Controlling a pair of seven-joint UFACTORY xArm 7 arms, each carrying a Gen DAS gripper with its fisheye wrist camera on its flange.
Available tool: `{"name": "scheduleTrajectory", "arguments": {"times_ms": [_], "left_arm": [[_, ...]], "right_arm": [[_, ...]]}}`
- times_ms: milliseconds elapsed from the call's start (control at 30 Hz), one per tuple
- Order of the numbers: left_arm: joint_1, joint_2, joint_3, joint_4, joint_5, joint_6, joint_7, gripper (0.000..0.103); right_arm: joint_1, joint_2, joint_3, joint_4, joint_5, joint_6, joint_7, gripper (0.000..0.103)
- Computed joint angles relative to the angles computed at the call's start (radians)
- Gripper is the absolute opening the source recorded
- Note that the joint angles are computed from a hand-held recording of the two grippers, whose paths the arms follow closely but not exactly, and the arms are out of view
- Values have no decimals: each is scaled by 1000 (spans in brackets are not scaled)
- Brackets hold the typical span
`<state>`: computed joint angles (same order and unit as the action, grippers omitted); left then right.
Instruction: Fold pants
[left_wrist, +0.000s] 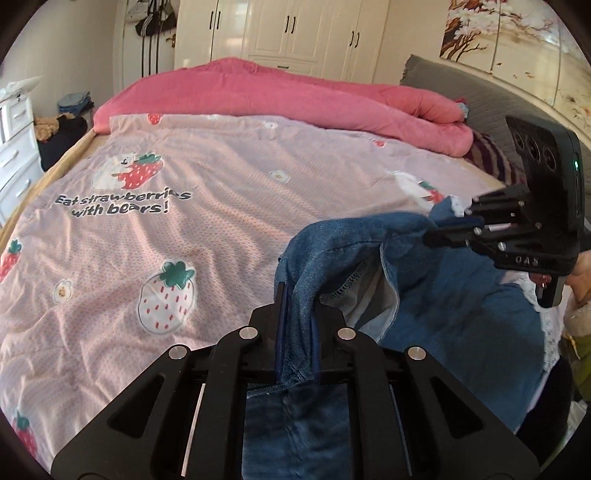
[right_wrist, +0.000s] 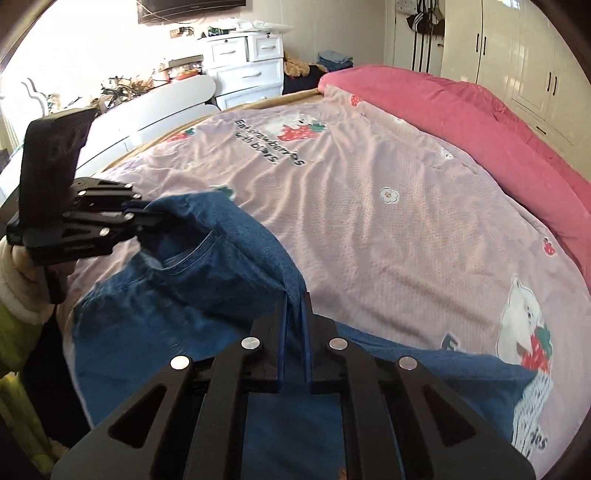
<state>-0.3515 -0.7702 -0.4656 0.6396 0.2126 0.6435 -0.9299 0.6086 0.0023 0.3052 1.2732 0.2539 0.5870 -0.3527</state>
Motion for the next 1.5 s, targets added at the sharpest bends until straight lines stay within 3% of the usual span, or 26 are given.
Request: {"name": "scheduleTrajectory", "arguments": {"times_ms": [433, 733, 867, 1333, 1400, 1500], "left_arm": [[-84, -165, -134, -9, -33, 108, -142, 5], [-179, -196, -255, 48, -86, 339, -215, 5], [-213, -171, -280, 61, -104, 396, -242, 5], [-279, -162, -274, 55, -100, 437, -300, 8], [-285, -164, -275, 61, -102, 445, -303, 8], [-291, -170, -278, 69, -106, 467, -307, 9]], "right_arm": [[120, -342, -9, -359, 177, -61, 31, 6], [252, -475, -6, -527, 245, -67, 100, 6], [271, -491, 44, -572, 198, -82, 177, 6], [350, -478, 8, -639, 185, -159, 286, 12], [374, -475, -12, -639, 206, -164, 264, 22], [383, -470, -15, -635, 217, -171, 251, 29]]}}
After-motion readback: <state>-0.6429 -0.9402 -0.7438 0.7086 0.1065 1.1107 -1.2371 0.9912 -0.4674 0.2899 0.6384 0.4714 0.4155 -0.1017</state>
